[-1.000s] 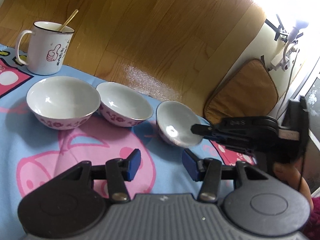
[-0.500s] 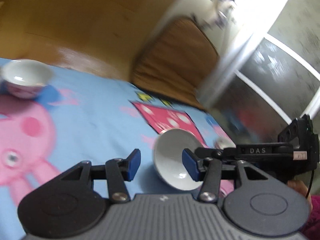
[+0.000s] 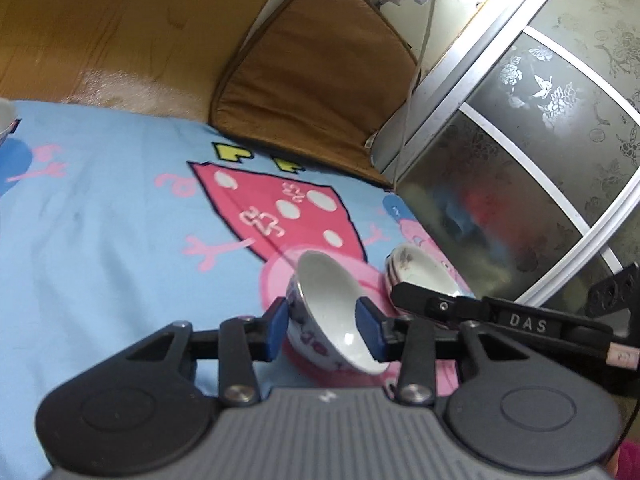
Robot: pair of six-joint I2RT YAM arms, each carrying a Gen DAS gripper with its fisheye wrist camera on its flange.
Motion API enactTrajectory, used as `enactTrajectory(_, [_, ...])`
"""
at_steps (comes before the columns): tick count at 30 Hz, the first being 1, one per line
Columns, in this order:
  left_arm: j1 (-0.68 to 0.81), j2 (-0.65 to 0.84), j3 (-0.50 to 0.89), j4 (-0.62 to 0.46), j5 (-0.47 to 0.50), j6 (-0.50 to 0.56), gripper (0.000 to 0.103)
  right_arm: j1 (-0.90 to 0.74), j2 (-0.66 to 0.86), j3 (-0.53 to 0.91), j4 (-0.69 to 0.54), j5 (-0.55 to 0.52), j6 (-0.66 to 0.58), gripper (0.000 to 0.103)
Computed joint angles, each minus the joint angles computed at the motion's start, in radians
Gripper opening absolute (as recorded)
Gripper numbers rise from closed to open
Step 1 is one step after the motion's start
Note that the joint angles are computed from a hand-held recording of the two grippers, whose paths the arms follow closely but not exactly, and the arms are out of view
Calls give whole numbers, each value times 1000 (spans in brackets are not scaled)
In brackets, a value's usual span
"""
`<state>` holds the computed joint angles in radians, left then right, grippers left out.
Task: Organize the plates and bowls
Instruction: 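Grip the bowl with the left gripper while the right gripper holds it, carry toward stack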
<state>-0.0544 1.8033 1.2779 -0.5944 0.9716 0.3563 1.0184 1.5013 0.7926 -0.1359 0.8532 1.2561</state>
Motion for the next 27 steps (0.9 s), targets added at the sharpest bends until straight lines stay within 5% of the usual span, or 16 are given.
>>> enactTrajectory(6, [16,-5,-3,21,-36,-15,38,45,3,12,8,94,-64,13])
enactTrajectory(13, [168,4,12,49,7,-7,41,27,53,52,132,34,-196,13])
enactTrajectory(17, [279,36,22,139,11,-50,41,7,129,148,180,-31,-297,13])
enactTrajectory(22, [395,69,-7,426,-83,-218,41,-45,254,317,200,-174,-389,13])
enactTrajectory(27, [466,169,79,470,-63,-388,41,-121,466,612,139,-351,-427,13])
